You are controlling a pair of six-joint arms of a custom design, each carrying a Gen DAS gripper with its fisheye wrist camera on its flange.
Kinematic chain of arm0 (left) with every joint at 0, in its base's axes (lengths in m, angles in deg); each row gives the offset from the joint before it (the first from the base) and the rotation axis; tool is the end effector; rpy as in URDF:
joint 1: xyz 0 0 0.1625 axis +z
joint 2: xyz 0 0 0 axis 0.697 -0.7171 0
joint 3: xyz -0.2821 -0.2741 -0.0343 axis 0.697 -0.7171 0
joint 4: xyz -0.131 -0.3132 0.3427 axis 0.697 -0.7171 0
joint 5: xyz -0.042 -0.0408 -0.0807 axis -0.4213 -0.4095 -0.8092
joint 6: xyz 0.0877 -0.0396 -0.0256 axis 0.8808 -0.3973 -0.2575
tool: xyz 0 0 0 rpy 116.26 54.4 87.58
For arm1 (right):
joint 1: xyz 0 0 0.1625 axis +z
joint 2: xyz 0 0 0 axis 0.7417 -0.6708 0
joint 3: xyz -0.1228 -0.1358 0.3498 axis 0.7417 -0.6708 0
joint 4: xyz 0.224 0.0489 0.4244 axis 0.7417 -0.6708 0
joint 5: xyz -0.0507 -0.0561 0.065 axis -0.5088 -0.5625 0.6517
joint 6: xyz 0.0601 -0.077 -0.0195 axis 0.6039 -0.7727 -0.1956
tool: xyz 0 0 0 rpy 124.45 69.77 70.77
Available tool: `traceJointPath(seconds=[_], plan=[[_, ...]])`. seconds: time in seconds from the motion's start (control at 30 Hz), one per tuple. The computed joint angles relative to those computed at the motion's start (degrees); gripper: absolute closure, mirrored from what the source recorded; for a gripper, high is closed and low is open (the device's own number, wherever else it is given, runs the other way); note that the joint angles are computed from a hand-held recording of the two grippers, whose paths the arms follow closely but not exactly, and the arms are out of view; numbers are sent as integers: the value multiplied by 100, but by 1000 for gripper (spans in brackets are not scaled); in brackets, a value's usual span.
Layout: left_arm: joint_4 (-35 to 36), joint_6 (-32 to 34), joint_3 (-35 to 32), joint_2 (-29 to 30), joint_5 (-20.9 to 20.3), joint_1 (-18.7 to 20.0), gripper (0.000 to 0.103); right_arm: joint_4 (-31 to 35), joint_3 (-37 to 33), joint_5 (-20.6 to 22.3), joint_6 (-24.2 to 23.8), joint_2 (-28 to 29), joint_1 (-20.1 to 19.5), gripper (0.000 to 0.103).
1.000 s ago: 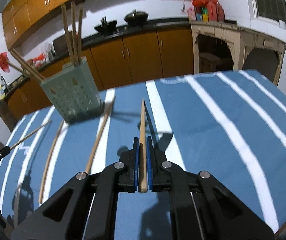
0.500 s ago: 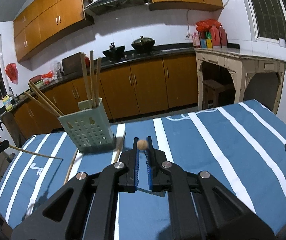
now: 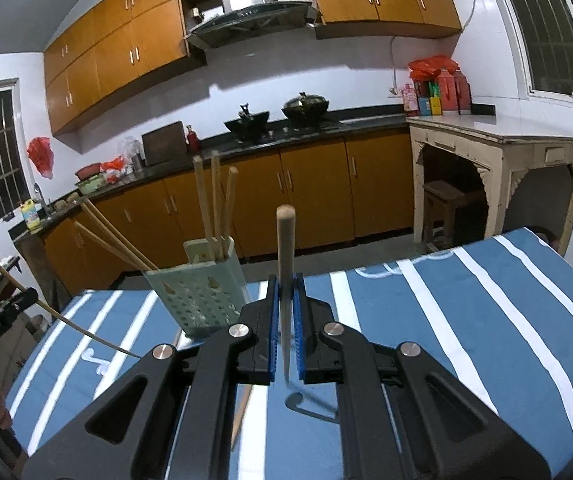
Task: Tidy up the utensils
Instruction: 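Raise both held chopsticks upright above the green holder, then open the right tool to drop its chopstick while the left tool releases its own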
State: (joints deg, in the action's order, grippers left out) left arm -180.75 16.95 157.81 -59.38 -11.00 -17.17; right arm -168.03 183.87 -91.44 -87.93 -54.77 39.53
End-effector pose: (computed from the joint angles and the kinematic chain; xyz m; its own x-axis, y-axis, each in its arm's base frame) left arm -0.4729 -0.4799 0.1189 -0.7044 0.3110 -0.6380 0.7014 0.4425 -0.5587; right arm 0.0880 -0.3832 0.4718 -0.8283 0.1908 0.5268 -0.4569 0.3144 -0.8321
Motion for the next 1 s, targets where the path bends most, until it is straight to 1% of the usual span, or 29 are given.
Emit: traceJointPath(seconds=[0.07,0.17,0.27,0.43,0.6,0.7,0.8,1.0], plan=[[-59,147,-79,29,-31,-40,95,99,-77,73,50,3,63,95],[-123,300,-209,31,-219,-69,95,201,-240,193,99,64,221,95],[-168,386,-409,55,-478,-84,95,186,-412,309,86,162,415,95],[-265,577,-830,231,-731,-136,95,4,-697,509,55,414,742,95],[-464,943,-1211,476,-824,-225,95,-480,-1018,587,-161,886,1019,95],[-540,1086,-1504,676,-850,-228,95,-728,-1225,592,-216,1213,1089,95],[-555,1229,-1907,952,-820,-163,95,-1096,-1427,527,-324,1590,1122,95],[-376,1205,-2216,1165,-868,-23,95,-1677,-1690,503,-457,2131,1008,96]])
